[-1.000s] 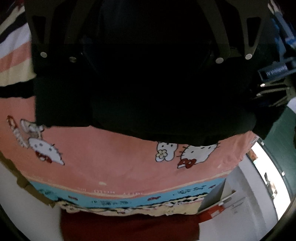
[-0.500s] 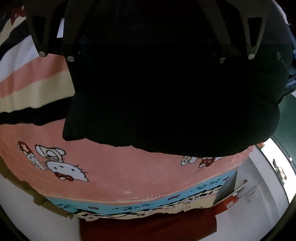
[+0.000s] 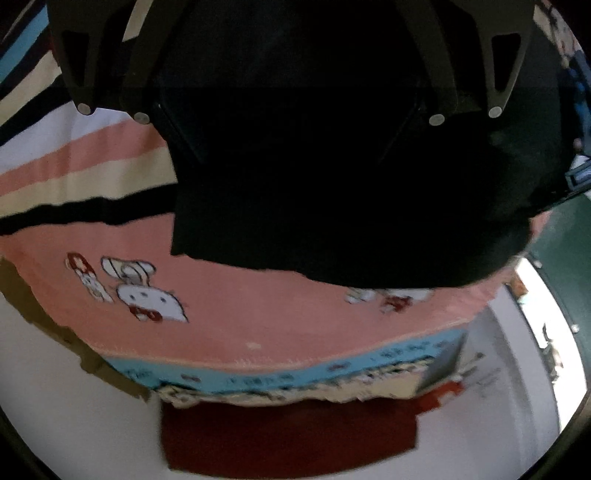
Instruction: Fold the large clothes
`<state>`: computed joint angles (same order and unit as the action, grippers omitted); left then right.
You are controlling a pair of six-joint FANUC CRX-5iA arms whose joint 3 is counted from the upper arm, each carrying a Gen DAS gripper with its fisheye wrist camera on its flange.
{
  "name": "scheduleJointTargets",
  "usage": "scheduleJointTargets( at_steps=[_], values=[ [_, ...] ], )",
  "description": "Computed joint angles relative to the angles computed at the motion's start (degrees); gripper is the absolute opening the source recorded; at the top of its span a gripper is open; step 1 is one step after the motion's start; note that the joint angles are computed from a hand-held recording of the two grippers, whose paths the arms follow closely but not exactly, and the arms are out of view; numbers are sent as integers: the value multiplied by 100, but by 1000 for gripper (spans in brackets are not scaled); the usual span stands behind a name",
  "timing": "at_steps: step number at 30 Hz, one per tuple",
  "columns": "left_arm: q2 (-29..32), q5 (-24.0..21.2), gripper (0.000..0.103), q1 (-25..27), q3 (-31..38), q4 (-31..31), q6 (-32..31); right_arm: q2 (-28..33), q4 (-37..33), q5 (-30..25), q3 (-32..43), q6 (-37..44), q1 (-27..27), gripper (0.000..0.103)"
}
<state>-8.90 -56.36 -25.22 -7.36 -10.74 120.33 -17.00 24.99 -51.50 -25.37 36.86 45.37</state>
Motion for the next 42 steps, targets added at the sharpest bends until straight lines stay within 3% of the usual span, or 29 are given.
scheduleJointTargets(
  at_steps=[7, 12, 14, 18, 24, 30, 42],
  values=[
    [-124, 60, 81, -225, -336, -433, 156, -356, -235, 177, -301, -1, 431, 90],
    [-148, 428, 85, -540, -571, -1074, 686, -379, -393, 740, -730, -139, 194, 98],
    [-122, 405, 85, -613, -555, -1208, 811, -438, -139, 959, -969, -355, 226, 99],
    [-171, 243, 85, -605, -505, -1168, 811, -368, -124, 748, -857, -366, 264, 99],
    [-491, -334, 85, -1307, -412, -2084, 1503, -823, 396, 187, -968, -778, 605, 98],
    [-647, -253, 85, -1460, -681, -2320, 1819, -1169, 622, -125, -1238, -954, 733, 98],
    [-642, -100, 86, -1718, -864, -2779, 2306, -1262, 276, 765, -1794, -1080, 166, 100]
  ],
)
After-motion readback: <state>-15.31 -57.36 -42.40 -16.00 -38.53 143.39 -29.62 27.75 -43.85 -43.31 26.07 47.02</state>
